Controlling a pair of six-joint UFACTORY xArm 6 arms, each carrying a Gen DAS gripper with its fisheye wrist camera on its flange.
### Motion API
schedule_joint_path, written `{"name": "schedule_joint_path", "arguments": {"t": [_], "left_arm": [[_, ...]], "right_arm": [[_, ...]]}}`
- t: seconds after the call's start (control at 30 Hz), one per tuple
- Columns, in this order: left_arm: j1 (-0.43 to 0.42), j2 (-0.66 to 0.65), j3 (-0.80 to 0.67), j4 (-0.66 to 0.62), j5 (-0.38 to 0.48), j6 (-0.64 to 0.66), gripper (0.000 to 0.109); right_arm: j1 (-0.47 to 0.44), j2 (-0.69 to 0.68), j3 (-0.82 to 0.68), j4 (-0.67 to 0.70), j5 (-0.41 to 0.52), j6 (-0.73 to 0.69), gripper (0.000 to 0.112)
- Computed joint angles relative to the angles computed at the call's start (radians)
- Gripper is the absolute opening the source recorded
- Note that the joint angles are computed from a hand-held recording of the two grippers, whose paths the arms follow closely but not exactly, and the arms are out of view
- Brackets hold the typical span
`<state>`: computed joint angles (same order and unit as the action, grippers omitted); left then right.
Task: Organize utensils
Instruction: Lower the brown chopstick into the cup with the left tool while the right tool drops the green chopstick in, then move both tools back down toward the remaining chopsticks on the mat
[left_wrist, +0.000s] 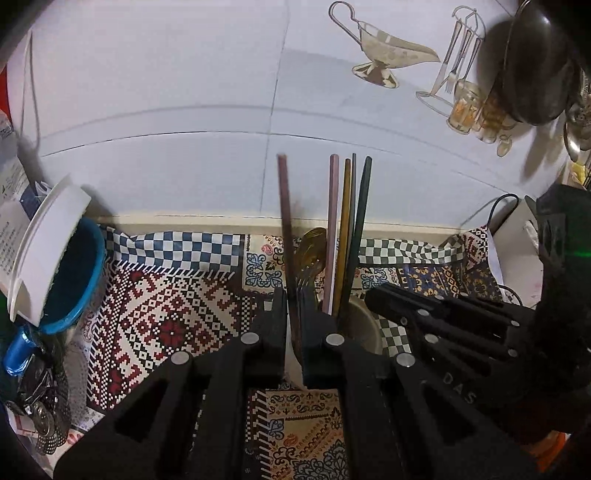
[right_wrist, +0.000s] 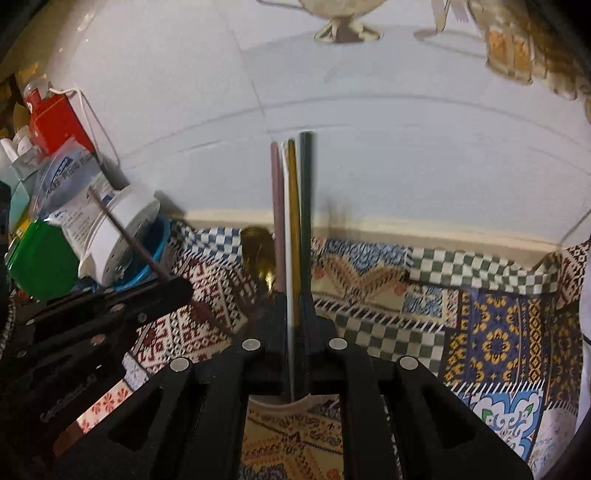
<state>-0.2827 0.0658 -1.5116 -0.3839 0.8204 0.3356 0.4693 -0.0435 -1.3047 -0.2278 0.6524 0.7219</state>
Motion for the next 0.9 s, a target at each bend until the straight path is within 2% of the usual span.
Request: {"name": "schedule_joint_path", "arguments": {"t": [0.07,0.23,0.3,0.47,0.73,0.9], "left_arm": [[0.001,-0.006,0.002,0.005,0.005,-0.005,0.006],[0.004,-0.052,0.036,0.014,-0.012,-0.024,0.02],[0.004,-0.081,0.06,0.026,-0.029,-0.031,0.023],[0.008,-0.165,0.115,0.034,-0.051,-0.039,0.03],[0.009,-0.313,0.218,0.028,-0.078,-0.026,0.041],[0.001,-0.397,0.28,0.034,-0.079,-0.015,0.047]], "right_arm": [[0.004,-0.007,0.002,0.016,0.011,-0.013,0.006],[0.012,-0.045,0.017,0.02,0.03,-0.004,0.007],[0.017,-0.062,0.025,0.003,0.039,0.01,0.011],[0.04,-0.129,0.057,-0.071,0.06,0.074,0.023],[0.099,-0.243,0.105,-0.201,0.122,0.183,0.026],[0.148,-0.315,0.146,-0.293,0.173,0.278,0.034]]}}
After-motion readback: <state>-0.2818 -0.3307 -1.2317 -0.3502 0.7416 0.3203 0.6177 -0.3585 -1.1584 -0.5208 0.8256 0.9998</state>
